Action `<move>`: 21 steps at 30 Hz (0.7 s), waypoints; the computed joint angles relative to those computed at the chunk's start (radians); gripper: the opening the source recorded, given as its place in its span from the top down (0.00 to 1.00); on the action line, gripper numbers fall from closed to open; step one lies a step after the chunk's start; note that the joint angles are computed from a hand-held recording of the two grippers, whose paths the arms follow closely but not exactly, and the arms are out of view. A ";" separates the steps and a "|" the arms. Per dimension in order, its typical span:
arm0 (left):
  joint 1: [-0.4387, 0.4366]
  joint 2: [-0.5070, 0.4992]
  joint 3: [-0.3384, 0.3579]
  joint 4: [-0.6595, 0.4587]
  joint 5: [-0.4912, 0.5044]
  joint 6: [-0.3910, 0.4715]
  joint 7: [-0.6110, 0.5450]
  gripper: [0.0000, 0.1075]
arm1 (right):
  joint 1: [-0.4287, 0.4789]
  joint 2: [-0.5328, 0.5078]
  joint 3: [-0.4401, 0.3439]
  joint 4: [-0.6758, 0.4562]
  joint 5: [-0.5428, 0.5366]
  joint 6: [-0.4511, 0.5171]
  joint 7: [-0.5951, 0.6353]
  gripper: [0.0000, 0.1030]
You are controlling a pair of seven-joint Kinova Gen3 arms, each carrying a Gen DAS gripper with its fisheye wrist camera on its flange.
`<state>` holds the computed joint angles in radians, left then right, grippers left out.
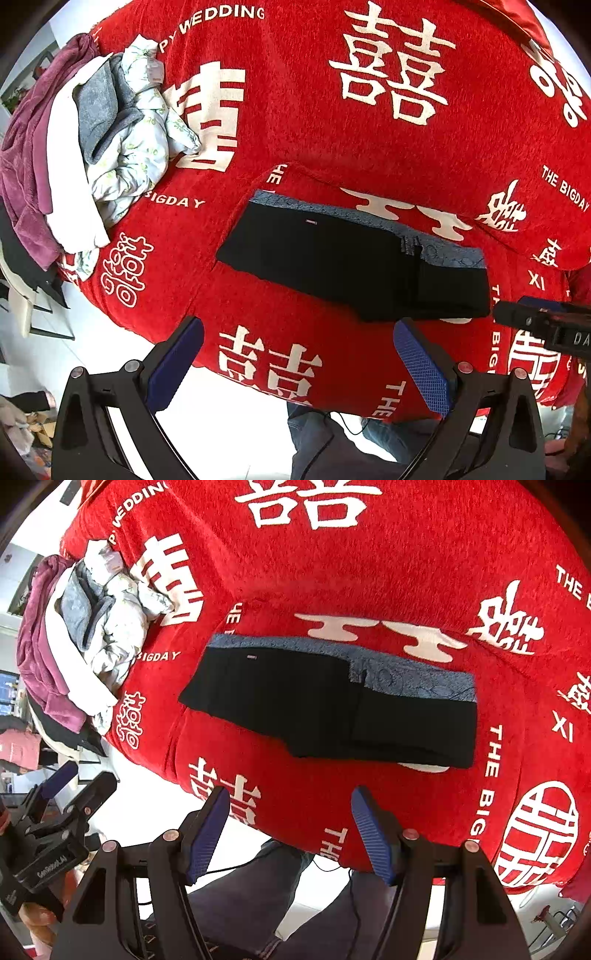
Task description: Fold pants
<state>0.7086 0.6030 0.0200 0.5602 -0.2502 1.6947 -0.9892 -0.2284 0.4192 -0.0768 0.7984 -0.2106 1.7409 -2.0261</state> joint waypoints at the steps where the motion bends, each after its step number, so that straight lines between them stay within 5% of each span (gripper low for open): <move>1: 0.004 0.000 -0.002 -0.002 -0.005 0.000 0.000 0.04 | 0.001 -0.002 0.002 0.001 0.002 -0.002 -0.003 0.30; 21: 0.008 0.017 -0.004 -0.036 -0.012 0.006 -0.004 0.04 | 0.009 0.021 0.004 -0.020 -0.004 0.034 -0.018 0.30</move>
<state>0.7168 0.6204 0.0162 0.5246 -0.2620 1.7006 -0.9927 -0.2190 0.4405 -0.0730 0.7782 -0.2146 1.7751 -2.0439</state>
